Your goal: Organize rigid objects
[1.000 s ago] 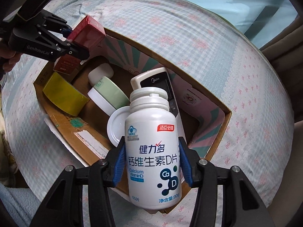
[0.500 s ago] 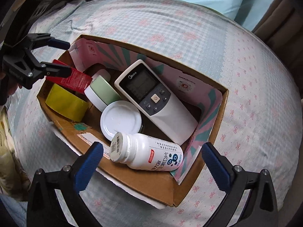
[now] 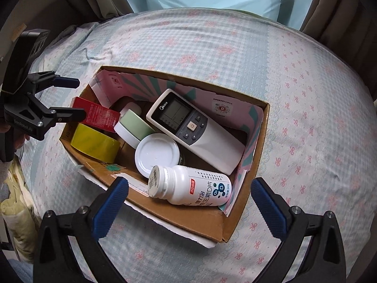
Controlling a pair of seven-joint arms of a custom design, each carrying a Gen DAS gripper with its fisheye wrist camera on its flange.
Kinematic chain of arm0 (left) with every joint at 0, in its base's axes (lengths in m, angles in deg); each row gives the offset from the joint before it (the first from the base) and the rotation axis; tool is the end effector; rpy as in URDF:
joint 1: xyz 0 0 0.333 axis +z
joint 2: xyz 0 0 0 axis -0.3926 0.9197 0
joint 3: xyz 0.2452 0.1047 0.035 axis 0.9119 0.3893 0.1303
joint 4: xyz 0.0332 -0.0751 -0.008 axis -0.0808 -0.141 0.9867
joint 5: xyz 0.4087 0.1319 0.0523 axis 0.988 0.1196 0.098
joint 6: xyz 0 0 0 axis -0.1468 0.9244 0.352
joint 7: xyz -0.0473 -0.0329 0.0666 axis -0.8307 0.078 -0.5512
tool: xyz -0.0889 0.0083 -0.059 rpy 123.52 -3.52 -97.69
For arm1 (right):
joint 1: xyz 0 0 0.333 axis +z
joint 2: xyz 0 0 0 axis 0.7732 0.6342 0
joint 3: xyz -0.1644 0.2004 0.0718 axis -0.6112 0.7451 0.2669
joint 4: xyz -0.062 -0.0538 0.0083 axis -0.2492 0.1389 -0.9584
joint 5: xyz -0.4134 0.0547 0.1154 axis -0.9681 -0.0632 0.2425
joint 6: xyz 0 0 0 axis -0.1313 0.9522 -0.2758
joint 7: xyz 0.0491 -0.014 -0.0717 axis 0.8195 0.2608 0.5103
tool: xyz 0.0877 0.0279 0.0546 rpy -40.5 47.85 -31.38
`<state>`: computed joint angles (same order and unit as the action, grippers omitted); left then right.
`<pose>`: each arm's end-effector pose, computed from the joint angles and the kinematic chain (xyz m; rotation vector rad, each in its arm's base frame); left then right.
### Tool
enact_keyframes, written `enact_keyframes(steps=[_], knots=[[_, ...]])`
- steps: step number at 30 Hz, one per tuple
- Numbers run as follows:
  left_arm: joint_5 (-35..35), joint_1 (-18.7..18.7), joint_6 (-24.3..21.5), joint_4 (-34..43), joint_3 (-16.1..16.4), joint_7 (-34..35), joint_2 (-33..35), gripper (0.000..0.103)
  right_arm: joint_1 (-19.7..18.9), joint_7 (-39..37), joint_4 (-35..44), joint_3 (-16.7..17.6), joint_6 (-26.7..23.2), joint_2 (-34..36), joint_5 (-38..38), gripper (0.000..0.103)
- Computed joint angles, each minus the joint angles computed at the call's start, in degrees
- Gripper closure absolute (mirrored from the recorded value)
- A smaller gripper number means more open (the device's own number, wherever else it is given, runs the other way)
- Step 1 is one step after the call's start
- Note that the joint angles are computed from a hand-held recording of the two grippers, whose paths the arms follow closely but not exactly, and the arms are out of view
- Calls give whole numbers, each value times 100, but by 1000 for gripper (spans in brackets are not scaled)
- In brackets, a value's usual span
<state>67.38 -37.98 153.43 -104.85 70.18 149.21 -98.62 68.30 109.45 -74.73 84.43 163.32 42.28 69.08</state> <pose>0.4790 -0.2814 0.5057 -1.6532 2.5263 -0.4773 0.4528 0.1530 0.5834 -2.1128 1.8009 -0.1969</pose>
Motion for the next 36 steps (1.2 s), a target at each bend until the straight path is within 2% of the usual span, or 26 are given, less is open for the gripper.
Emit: enact_keyframes(steps=[5,9,13,18,23,27,31,33,36], knots=[[79,-26,-263,68,-128,-618,-390,0,9,96,-45,14,-101,-366,4,0],[200,-55,-544,373,-299,-1427,-804,0,-12,225,226,4,-416,-687,-14,0],[758,-2,-1039,1242,-678,-2470,-943,0,-173,550,833,97,-906,-986,-259,0],[1866,34,-1584,2603,-1325,-3463,-781,0,-441,941,2062,256,-1553,-1090,-752,0],[2977,-82,-1977,3817,-1913,-4024,-323,0,-694,1210,2950,460,-1899,-1181,-1268,0],[3441,-267,-1982,4171,-2111,-4435,-259,0,-860,1326,3240,626,-2106,-1358,-1625,0],[4089,-356,-2274,4350,-2452,-4556,-191,0,-938,1437,3183,691,-2139,-1645,-1806,0],[4219,-422,-2334,4314,-2483,-4637,-225,0,-972,1471,3114,711,-2098,-1765,-1879,0],[4073,-513,-2257,4193,-2362,-4755,-320,0,-1021,1453,3057,720,-2053,-1855,-1984,0]])
